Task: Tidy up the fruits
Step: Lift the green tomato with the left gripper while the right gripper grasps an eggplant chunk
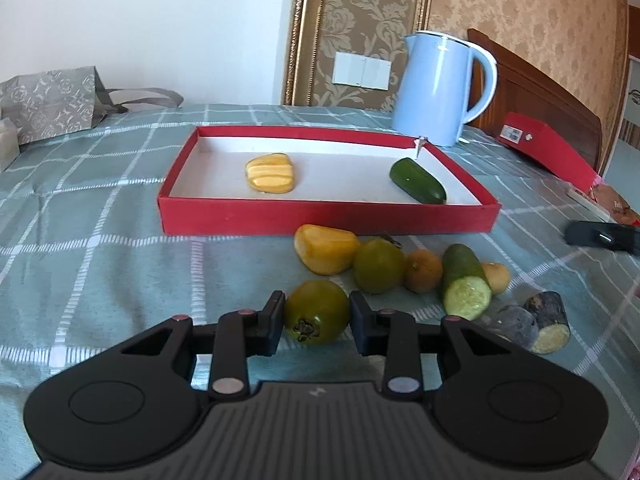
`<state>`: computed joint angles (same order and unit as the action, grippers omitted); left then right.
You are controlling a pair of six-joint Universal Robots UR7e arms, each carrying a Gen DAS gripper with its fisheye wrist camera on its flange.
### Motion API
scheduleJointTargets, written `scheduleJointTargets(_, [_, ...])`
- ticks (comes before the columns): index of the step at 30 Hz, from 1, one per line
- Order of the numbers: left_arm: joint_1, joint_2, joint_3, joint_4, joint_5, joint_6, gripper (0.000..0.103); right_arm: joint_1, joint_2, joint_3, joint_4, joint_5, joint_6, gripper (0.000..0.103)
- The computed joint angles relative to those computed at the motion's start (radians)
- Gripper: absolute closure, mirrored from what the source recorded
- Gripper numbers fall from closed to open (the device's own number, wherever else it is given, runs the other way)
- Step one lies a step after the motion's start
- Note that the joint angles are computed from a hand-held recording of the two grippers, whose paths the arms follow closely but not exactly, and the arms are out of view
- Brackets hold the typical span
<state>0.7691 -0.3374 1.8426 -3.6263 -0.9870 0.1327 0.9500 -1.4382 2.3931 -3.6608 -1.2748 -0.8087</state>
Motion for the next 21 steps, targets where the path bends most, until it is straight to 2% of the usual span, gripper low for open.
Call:
scheduleJointTargets(1, [0.002, 0.0, -0.002, 0.002, 0.003, -0.001, 0.07, 0.001, -0.019, 0.013, 0.034, 0.013, -0.045, 0.0])
scheduleJointTargets(3, [0.003, 0.001, -0.007, 0.0, 0.012, 0.002, 0.07, 0.025, -0.045, 0.035, 0.087, -0.02, -0.149, 0.0])
scheduleJointTargets(5, [0.005, 0.0, -0.007, -0.003, 0.019, -0.001, 0.07, 0.053, -0.033, 0.059, 0.058, -0.067, -0.224, 0.0])
scheduleJointTargets(7, [0.009, -0.002, -0.009, -0.003, 0.027, -0.007, 0.07, 0.063, -0.04, 0.072, 0.084, -0.071, -0.272, 0.0])
scheduleJointTargets(10, [0.015, -0.006, -0.012, -0.002, 0.032, -0.015, 0.07, 0.07, -0.051, 0.073, 0.154, -0.062, -0.307, 0.007])
scheduleJointTargets(17, [0.021, -0.01, -0.013, -0.004, 0.035, -0.019, 0.07, 0.127, 0.025, 0.039, 0.168, -0.203, -0.372, 0.048])
scheduleJointTargets(19, [0.021, -0.01, -0.013, -0.004, 0.036, -0.016, 0.07, 0.12, 0.027, 0.045, 0.159, -0.191, -0.39, 0.052])
scheduleJointTargets(21, [0.021, -0.01, -0.013, -0.004, 0.035, -0.016, 0.07, 0.118, 0.02, 0.039, 0.181, -0.185, -0.383, 0.064])
